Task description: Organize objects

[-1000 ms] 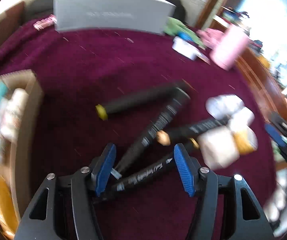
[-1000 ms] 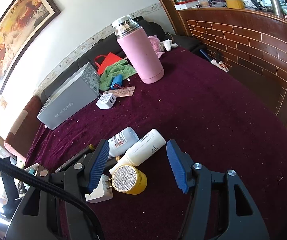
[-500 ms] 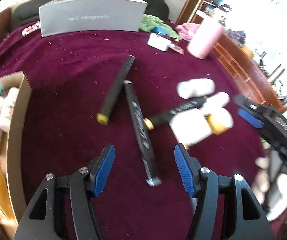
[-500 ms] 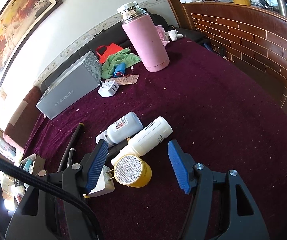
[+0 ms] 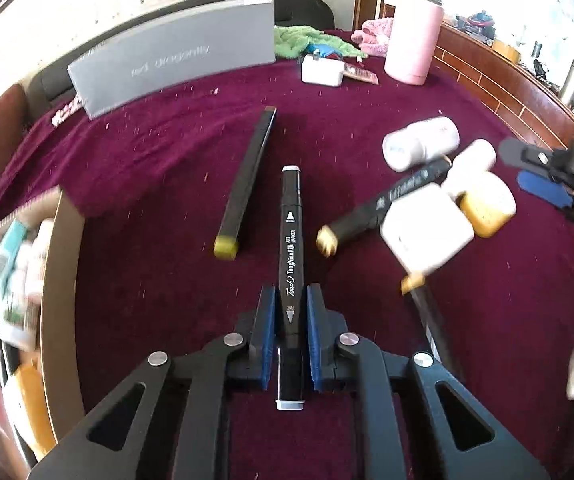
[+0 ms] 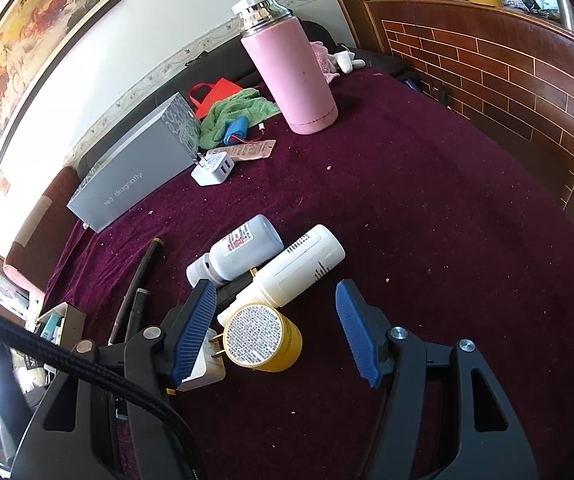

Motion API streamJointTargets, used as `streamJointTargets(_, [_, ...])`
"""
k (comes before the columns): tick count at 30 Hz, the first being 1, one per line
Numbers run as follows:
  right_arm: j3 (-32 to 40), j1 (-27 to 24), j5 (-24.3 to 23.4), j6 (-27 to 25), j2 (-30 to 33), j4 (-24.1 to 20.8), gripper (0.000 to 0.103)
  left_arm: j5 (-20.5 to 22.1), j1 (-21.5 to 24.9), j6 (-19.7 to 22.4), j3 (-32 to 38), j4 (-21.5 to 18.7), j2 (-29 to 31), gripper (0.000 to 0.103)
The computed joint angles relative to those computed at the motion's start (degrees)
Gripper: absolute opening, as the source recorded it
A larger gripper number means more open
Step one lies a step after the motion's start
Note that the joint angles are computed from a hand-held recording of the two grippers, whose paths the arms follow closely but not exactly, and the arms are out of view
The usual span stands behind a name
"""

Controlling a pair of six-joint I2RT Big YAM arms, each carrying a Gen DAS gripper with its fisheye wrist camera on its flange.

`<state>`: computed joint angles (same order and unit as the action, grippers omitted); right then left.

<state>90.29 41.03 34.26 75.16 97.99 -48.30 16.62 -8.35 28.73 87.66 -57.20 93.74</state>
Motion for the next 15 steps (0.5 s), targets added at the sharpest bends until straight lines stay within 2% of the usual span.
streamJointTargets(9, [0.04, 0.01, -1.3, -0.3, 0.27, 0.66, 0.061, 6.26, 4.76, 3.88, -3.72, -8.19, -4.13, 0.012])
streamJointTargets(11, [-0.06, -0.04, -1.73, -0.23, 0.3, 0.93, 0.061, 5.75, 4.36, 3.09, -3.36, -7.6, -3.83, 0.012])
streamJointTargets(15, [0.36, 0.12, -1.61, -0.41, 0.65, 0.46, 0.061, 3.36, 2.26, 1.51, -3.38, -3.98, -3.45, 0.015])
